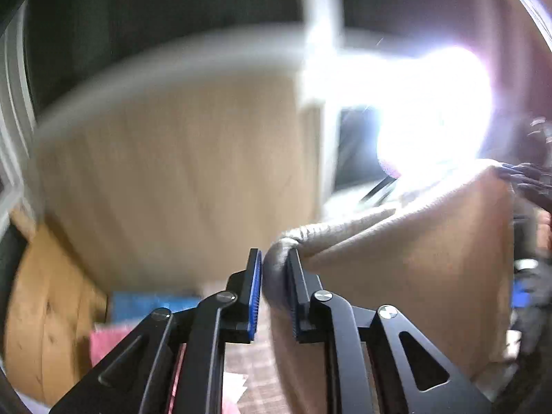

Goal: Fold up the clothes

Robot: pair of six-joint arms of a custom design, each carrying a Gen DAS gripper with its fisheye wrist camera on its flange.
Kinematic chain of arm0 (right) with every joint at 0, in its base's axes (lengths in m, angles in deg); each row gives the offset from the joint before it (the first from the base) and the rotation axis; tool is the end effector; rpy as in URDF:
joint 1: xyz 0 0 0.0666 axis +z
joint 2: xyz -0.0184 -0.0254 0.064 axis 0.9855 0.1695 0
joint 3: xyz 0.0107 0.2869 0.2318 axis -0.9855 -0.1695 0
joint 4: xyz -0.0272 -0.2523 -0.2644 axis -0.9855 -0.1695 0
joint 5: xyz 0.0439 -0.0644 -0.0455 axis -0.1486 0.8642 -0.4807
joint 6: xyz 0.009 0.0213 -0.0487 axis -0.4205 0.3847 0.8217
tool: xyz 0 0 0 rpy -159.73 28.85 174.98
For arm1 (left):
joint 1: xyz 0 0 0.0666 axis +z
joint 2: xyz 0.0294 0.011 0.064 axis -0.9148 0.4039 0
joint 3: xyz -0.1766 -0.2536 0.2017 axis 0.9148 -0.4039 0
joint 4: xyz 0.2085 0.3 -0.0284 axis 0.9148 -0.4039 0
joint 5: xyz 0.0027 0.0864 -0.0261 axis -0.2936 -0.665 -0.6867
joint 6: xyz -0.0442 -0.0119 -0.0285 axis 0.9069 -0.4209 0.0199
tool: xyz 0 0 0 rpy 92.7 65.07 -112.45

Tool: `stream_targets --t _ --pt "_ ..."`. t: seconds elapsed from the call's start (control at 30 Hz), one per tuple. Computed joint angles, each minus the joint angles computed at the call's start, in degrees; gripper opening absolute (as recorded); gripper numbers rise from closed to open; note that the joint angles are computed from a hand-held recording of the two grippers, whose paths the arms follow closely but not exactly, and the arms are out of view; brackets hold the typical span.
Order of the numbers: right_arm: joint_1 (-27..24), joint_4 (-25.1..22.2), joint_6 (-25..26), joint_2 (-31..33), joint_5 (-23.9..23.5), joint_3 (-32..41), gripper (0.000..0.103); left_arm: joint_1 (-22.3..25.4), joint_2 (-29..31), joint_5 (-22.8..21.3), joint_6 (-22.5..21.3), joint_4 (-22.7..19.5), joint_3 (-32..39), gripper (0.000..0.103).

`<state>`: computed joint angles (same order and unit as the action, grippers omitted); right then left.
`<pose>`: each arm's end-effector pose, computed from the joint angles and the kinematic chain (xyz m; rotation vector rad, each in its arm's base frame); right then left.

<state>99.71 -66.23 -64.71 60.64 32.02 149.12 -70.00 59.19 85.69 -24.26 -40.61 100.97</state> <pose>0.4187 0.1400 0.6574 -0.2703 2.2193 -0.0428 0.4021 -0.0256 0.6340 0.1081 2.3610 0.0458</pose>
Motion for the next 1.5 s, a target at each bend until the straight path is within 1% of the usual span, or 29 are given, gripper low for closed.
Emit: stream_targets --t 0.03,0.07,0.13,0.17,0.2,0.23,0.27,0.37,0.43,0.47,0.53,0.6,0.63,0.7,0.77,0.8,0.87,0.93,1.0,1.03,1.07,1.13,1.17,1.2,1.23,1.27,1.4,1.43,1.5 --pt "-0.57 -0.78 -1.62 1.74 1.25 -1.65 0.013 0.57 0.04 -0.51 0.87 1.6 -3.69 0.013" --pt "-1.96 -1.17 -3.88 1.63 -1.06 -5.94 0.013 1.22 0.16 -0.69 1.83 3.12 -7.14 0.012" --pt "-4.24 2.37 -6.56 -2.58 -6.6 -15.77 0.013 4.0 -3.35 4.8 3.52 5.03 -15.65 0.012" --pt "-5.68 3.79 -7.33 -6.01 -10.08 -21.87 0.019 5.21 -5.12 7.43 3.49 5.08 -19.14 0.012" --pt "-6.83 4.06 -7.6 -8.53 -12.51 -26.13 0.03 5.75 -6.76 8.14 2.16 4.83 -21.69 0.013" --pt "-8.15 3.95 -7.53 -11.43 -14.81 -30.58 0.032 6.27 -8.84 8.53 0.93 4.58 -24.53 0.014" --pt "-8.92 4.48 -7.53 -11.89 -16.57 -32.14 0.032 6.91 -11.03 9.09 -0.37 4.19 -27.4 0.017" --pt "-11.96 4.23 -7.97 -19.68 -20.96 -39.89 0.033 10.52 -18.8 14.3 -2.83 0.82 -35.51 0.021" --pt "-15.13 4.07 -8.11 -24.24 -26.4 -44.13 0.036 12.25 -23.14 16.99 -2.85 -2.14 -38.58 0.029" --pt "-16.48 4.48 -8.61 -26.17 -29.2 -46.33 0.043 12.37 -25.02 17.69 -2.23 -3.95 -39.61 0.033" --pt "-17.94 4.85 -9.8 -30.77 -32.72 -50.15 0.045 13.34 -28.27 19.6 -1.99 -5.85 -41.57 0.033" --pt "-19.94 3.73 -10.24 -35.28 -35.8 -51.63 0.045 16.67 -31.29 22.69 -0.22 -6.36 -43.34 0.033" --pt "-19.55 3.17 -10.6 -36.56 -33.96 -51.5 0.048 18.22 -32.68 24.07 0.55 -6.69 -44.2 0.034" --pt "-18.44 1.97 -11.37 -38.89 -29.78 -51.02 0.067 15.47 -34.76 22.46 3.29 -6.45 -47.13 0.037" --pt "-13.63 1.18 -11.36 -39.02 -23.15 -52.87 0.067 10.17 -36.41 21.5 5.73 -6.4 -51.2 0.039" --pt "-10.82 1.59 -12.03 -38.92 -19.46 -54.87 0.067 5.37 -36.91 18.66 8.57 -5.6 -53.42 0.039" --pt "-7.39 1.04 -13.33 -39.09 -16.84 -58.01 0.067 -0.85 -37.95 16.52 13.17 -4.32 -56.89 0.039" --pt "-5.89 1.06 -14.63 -38.46 -17.75 -61.15 0.067 -5.72 -38.39 15.95 17.44 -2.86 -59.83 0.04" --pt "-4.1 0.32 -15.25 -37.44 -17.31 -63.56 0.067 -11.97 -37.51 11.78 21.83 -1.7 -62.02 0.046" --pt "-3.15 -0.28 -15.69 -37.15 -15.62 -64.06 0.067 -13.92 -37.11 9.91 22.94 -1.54 -62.41 0.045" --pt "-1.95 -1.08 -15.71 -36.74 -13.19 -64.51 0.067 -17.19 -37.37 6.29 24.6 -0.63 -62.63 0.048" --pt "-0.1 -2.51 -15.8 -36.24 -9.68 -65.31 0.067 -19.48 -36.67 4.7 25.82 -1.0 -62.32 0.04" --pt "-0.14 -2.34 -15.85 -36.52 -10.03 -65.62 0.064 -19.87 -36.83 4.49 26.28 -0.74 -62.33 0.025" --pt "-0.22 -2.14 -15.9 -36.82 -10.46 -65.94 0.05 -20.14 -36.99 4.45 26.69 -0.49 -62.34 0.008" --pt "-0.93 -1.76 -15.49 -37.14 -12.3 -65.85 0.036 -19.51 -37.17 5.85 26.91 -0.33 -62.36 0.006" --pt "-1.56 -1.9 -15.46 -37.08 -13.48 -65.52 0.012 -19.17 -37.56 5.82 27.36 -0.25 -62.19 0.006" --pt "-4.17 -2.01 -16.04 -37.94 -14.04 -64.0 0.008 -17.12 -39.63 4.42 27.03 -2.06 -59.88 0.006" --pt "-5.04 -2.27 -15.58 -38.58 -13.07 -63.23 0.008 -16.5 -40.26 3.44 26.48 -3.04 -58.95 0.006" --pt "-6.93 -2.66 -14.46 -39.74 -11.15 -61.58 0.008 -13.5 -41.7 -1.12 24.36 -6.3 -56.17 0.006"
